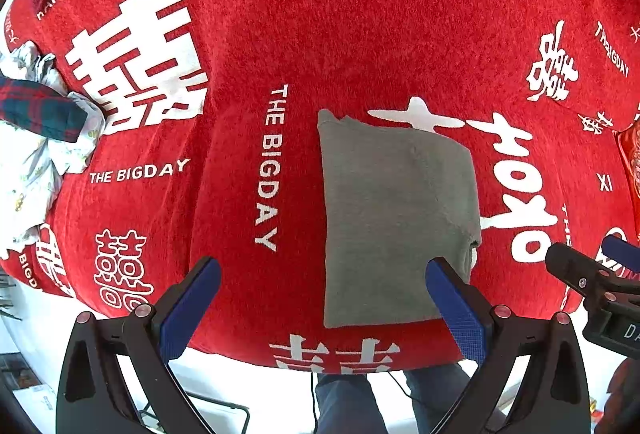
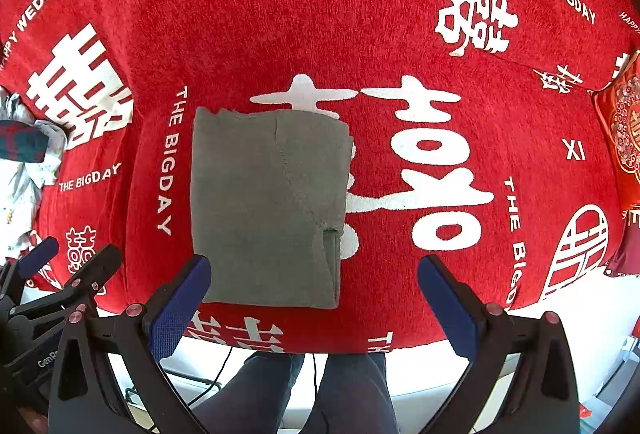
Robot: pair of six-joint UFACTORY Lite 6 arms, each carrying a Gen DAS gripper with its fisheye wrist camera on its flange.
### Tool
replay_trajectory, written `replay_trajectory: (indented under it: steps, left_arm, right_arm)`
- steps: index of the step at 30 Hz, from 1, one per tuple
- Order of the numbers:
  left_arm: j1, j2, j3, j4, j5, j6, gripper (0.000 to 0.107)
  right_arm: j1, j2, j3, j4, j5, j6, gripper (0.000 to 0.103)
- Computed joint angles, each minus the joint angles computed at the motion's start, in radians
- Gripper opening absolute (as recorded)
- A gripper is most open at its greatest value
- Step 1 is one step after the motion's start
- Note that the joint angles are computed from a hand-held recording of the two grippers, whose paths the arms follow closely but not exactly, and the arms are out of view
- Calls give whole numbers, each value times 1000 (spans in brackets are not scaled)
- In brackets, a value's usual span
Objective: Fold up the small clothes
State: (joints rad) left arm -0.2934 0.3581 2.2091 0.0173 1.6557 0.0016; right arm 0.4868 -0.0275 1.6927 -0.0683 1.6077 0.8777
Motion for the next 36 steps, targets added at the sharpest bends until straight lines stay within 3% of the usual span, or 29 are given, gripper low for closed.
replay_trajectory:
  steps: [36]
  left_arm:
    - [-20,-16,-22,8,-3,-32,103]
  right_arm:
    - [9,-10,-15,-3,-2,17,103]
